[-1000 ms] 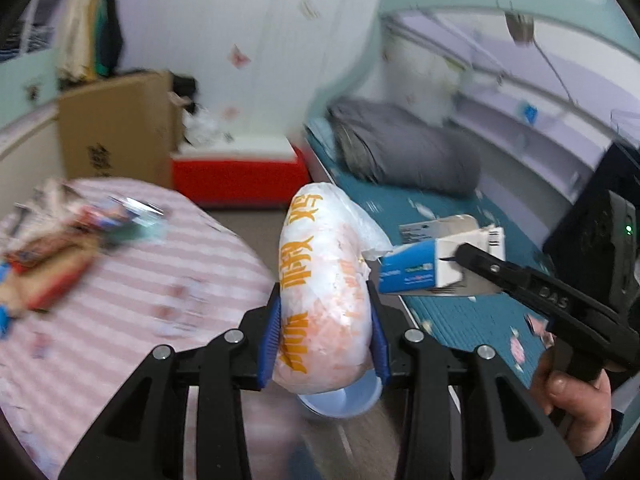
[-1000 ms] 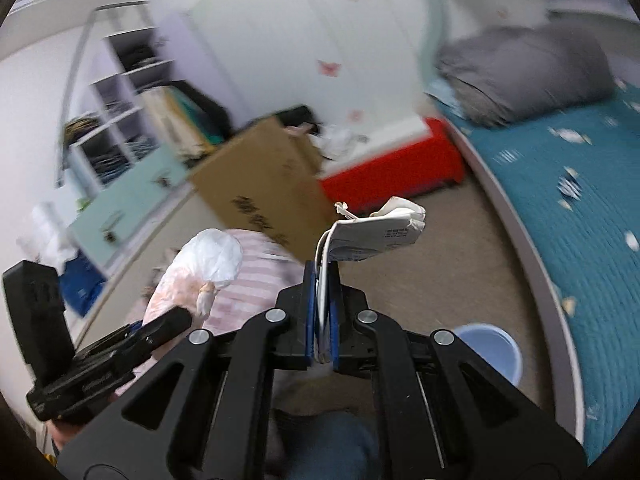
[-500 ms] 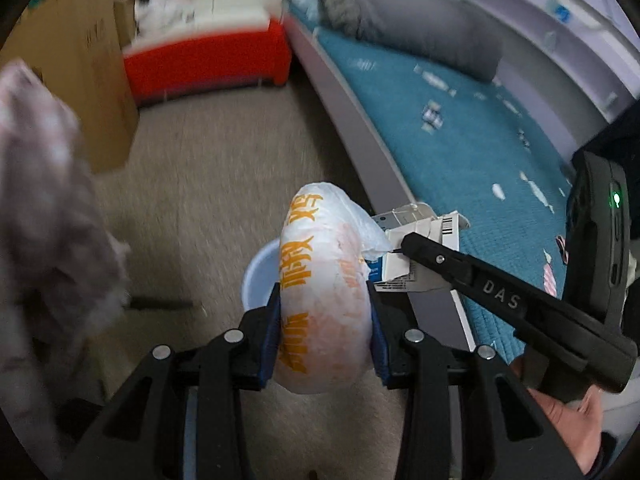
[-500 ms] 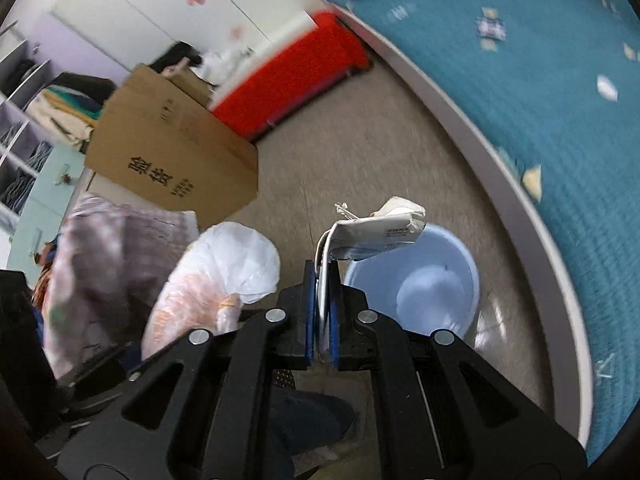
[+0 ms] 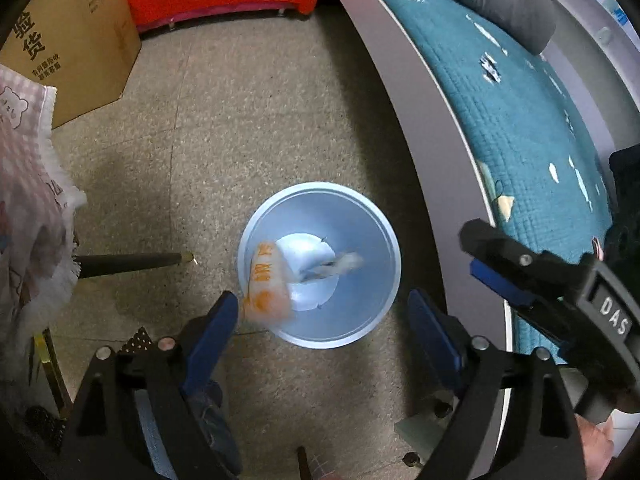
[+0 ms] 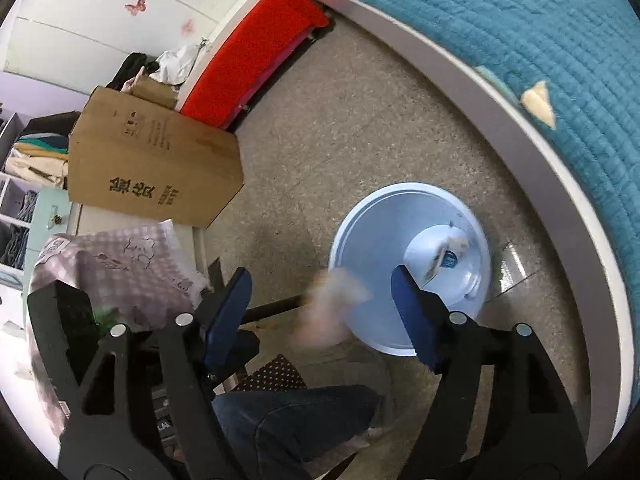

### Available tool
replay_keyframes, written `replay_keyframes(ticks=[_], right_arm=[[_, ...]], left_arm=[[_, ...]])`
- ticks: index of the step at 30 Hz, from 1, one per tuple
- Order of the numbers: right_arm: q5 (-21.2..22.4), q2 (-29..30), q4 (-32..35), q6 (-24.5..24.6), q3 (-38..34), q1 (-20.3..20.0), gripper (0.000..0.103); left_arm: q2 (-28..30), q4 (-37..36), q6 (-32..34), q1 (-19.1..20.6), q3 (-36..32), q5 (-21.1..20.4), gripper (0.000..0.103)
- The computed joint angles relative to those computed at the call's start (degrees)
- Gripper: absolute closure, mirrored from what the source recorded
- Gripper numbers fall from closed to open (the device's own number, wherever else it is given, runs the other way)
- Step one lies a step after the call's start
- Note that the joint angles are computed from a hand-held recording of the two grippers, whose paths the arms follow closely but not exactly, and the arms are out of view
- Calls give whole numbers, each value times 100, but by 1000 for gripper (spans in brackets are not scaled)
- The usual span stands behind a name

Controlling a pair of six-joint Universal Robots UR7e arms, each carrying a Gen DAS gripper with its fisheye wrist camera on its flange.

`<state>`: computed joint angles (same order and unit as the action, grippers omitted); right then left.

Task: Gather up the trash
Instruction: 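Carry both items to the blue bin and open both tools to drop them, then move both tools back over the table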

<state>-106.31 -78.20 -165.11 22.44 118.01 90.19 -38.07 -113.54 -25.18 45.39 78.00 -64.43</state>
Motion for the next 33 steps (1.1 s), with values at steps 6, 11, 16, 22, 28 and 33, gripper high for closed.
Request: replay_keyframes(ticks=[6,11,16,22,28,33], right_arm=[[-497,-228,-287,71,173,278,6],[-1016,-436,-434,174,252,673,6],[-1479,-562,-468,139,161,1149,6],[-2089,-566,-769,-61,-118,1917,6],[-2645,-287,-926,-406,-603,2710,6],[-2862,59,-940,-633,-1024,3212,6]], left_arm=[[-210,-213,-14,-102,201,106,17],[-492,-421,-14,-294,410,210,17],[-895,-747,75,-618,667,248,17],[-1393,-1260,356,-1070,902,468,17],[-1934,-1581,454,-1350,1057,730,16],[-2373,-1600,497,-1488,1205,958,16]])
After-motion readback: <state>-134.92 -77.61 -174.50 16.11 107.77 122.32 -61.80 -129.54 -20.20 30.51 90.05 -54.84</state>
